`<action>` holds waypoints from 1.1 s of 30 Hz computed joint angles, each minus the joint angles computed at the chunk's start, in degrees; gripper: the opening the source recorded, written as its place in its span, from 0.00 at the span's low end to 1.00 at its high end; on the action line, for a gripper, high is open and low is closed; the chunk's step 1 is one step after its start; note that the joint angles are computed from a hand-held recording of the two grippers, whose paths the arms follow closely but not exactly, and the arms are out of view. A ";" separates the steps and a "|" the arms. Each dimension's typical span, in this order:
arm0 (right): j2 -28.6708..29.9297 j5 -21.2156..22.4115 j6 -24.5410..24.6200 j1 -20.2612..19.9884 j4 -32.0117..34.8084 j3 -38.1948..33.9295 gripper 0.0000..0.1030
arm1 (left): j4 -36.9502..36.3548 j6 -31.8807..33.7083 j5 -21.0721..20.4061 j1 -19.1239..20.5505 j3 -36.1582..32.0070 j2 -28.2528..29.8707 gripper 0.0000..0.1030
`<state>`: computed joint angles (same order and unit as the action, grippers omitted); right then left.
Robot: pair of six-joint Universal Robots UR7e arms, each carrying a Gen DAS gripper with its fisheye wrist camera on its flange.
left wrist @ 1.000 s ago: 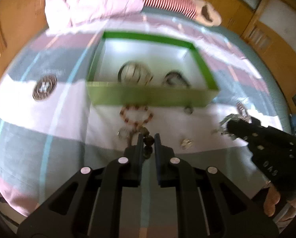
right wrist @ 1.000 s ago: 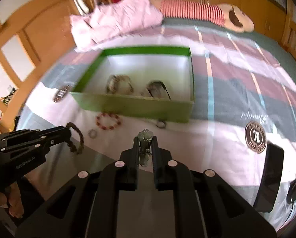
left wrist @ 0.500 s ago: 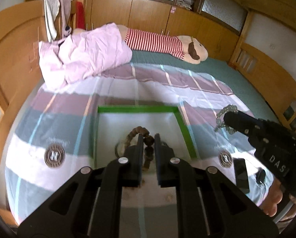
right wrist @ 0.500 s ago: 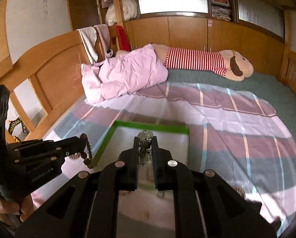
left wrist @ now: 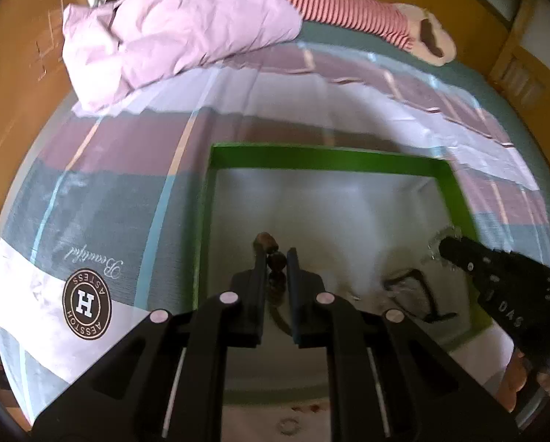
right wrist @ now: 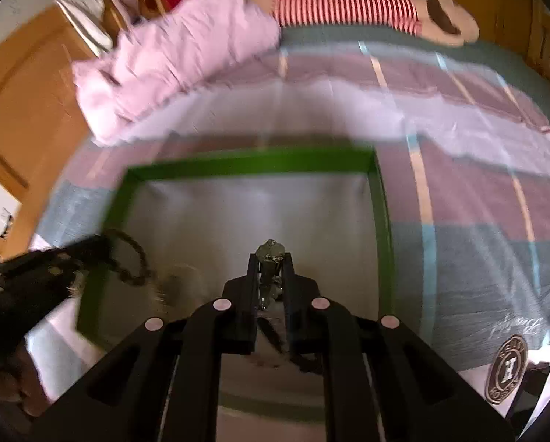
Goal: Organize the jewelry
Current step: 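Carry the dark bracelet and green charm into the green box and open both tools, then move both tools back over the red bead bracelet and gold charm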
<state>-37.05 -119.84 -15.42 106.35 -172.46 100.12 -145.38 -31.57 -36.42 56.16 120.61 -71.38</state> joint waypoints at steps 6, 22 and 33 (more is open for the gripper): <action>-1.93 -1.02 0.17 0.36 -1.31 1.65 0.42 | 1.66 -1.71 0.82 -0.35 1.30 -1.03 0.30; -13.07 -1.00 1.84 0.42 4.92 18.17 0.43 | 13.94 -10.95 -7.04 -12.50 12.43 -9.71 0.39; -5.51 -4.87 3.64 -1.52 1.42 14.40 0.43 | 15.25 -14.94 -9.45 -6.69 10.00 -4.01 0.50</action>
<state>-42.56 -124.71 -11.78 104.84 -171.05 114.52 -130.13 -46.51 -45.87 49.47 130.61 -75.40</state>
